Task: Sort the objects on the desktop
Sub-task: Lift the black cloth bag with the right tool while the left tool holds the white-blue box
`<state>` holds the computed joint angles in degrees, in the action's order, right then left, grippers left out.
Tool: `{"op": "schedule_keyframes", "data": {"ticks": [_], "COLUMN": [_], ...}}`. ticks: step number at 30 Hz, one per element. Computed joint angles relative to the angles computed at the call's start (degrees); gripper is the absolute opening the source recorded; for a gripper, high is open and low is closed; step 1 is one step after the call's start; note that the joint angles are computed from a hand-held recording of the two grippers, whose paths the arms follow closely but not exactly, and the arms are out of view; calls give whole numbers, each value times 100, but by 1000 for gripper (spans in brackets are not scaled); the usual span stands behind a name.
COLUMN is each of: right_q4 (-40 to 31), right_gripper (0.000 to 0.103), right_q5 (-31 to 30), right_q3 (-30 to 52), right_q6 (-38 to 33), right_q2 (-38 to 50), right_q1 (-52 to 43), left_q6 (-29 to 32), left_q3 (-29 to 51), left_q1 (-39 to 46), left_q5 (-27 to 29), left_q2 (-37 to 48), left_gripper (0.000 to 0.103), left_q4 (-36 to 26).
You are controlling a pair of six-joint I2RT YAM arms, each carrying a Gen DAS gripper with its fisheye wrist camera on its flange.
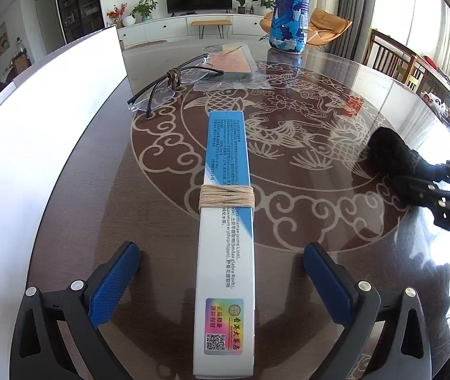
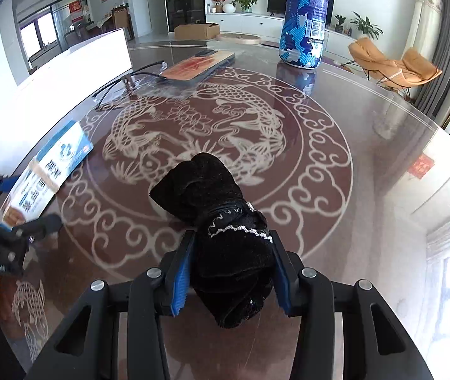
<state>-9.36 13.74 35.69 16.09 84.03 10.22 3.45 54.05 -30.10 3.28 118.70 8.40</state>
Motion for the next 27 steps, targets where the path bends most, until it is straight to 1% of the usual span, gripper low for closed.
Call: {"op": "schedule_keyframes", "data": {"ticks": [4,7,8,9,11,14,16,19,21,22,23,25,27], "right_q4": [-130,-272,-349,-400,-414,-284,-241,-280,-295,-306,-311,-313,-305], "right_gripper": [46,46,48,50,65,73,78,81,88,94,97,98,103], "right_q5": [480,766,843,899,962,877,962,1001,958,915,857,857,821], "right_q3": [-803,-1012,-1028,-1026,-1042,-1153,-1195,-1177,-1177,-1176,-1193,-1199,-1166], "right_q6": [702,1075,1171,1230,1275,1186,1186,1212,1237,1270,1287,1305,1280], "right_q2": [-886,-1154,-1197,-1209,-1199,-1280,-1284,-1270,-1256,-1236,-1254,-1251,-1171], "right_q1": [881,1324,1402,1426,1388,1179,1186,1174,1105,1059,994,973,965], "left_q6": [-1,-7,0,-1,-2,-2,-3,-4,-6,-7,-7,-8,-7], "left_q3": [7,-2,-3,-10,-12,-12,-18,-18,-10,-15,-14,-14,-17], "left_q1": [1,1,3,3,3,3,2,-1,5,4,6,8,9], "left_q5": [1,-6,0,-2,-4,-4,-2,-7,-8,-12,-15,-15,-14], "left_q2": [2,-3,-4,-8,-11,-11,-14,-13,-6,-9,-5,-4,-6], "left_gripper": [103,103,103,103,103,103,103,103,103,103,103,103,103], "left_q4": [-6,-3,-2,0,0,0,3,4,2,4,6,6,8]}}
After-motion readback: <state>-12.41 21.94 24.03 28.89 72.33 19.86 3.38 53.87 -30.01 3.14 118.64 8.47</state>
